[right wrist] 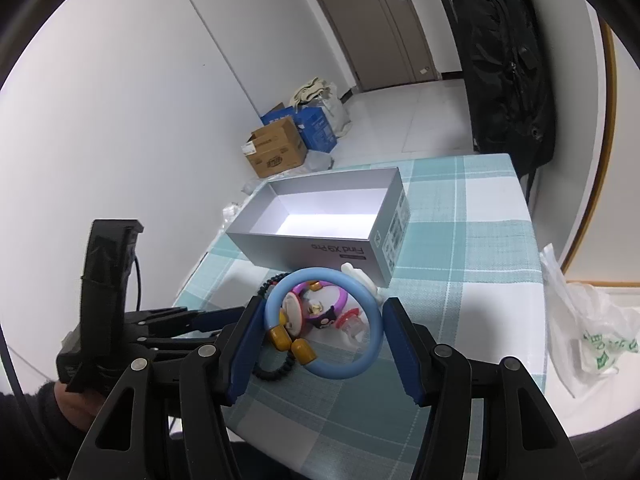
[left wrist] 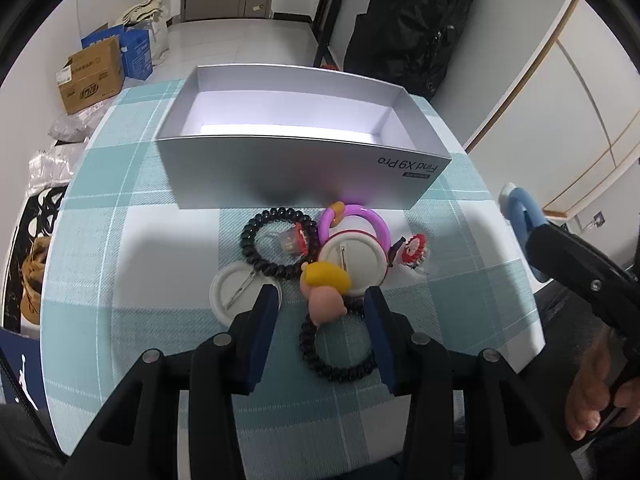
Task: Organize jewelry
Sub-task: 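Grasp the yellow-pink figure with the left gripper while the right gripper holds the blue ring, then carry the figure and blue ring into the silver box and release both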
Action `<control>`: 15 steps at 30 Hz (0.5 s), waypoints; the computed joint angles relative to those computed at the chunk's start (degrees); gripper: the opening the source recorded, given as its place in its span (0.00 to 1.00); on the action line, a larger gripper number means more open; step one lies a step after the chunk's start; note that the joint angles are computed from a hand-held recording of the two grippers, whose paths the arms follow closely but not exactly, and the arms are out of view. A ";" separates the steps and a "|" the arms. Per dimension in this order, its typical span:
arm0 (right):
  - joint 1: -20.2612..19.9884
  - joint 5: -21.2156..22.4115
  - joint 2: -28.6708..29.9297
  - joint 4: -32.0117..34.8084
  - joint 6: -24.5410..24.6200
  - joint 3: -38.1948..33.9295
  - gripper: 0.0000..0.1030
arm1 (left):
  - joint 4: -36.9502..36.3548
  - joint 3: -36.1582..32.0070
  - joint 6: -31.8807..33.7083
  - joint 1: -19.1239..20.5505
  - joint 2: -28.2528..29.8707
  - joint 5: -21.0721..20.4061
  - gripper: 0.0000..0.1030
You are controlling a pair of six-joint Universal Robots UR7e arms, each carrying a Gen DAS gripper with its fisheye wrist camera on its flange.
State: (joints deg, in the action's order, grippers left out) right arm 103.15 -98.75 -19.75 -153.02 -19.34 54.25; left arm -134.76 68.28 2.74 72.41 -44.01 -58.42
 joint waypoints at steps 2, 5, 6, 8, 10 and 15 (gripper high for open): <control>-0.07 0.04 -0.04 -0.04 0.38 -0.01 0.57 | 1.68 -1.22 -0.46 0.39 0.59 -0.30 0.38; -0.10 0.10 -0.08 -0.20 0.44 0.03 0.57 | 1.01 -1.33 -0.52 0.56 0.80 0.63 0.37; -0.09 0.10 -0.05 -0.19 0.38 -0.02 0.57 | 0.72 -1.15 -0.66 0.75 0.55 0.01 0.37; -0.07 0.17 0.04 -0.12 0.22 -0.16 0.57 | 0.29 -1.01 -1.14 0.88 0.39 -0.53 0.37; -0.06 0.16 0.07 -0.09 0.08 -0.20 0.57 | -0.29 -0.78 -1.00 0.92 0.23 -0.96 0.28; -0.05 0.02 0.08 -0.17 0.17 -0.14 0.57 | -0.56 -0.46 0.79 0.37 0.34 -0.38 0.22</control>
State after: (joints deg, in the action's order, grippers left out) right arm 103.10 -98.73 -19.67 -153.19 -19.17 54.10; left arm -135.33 67.82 3.52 72.77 -43.67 -58.79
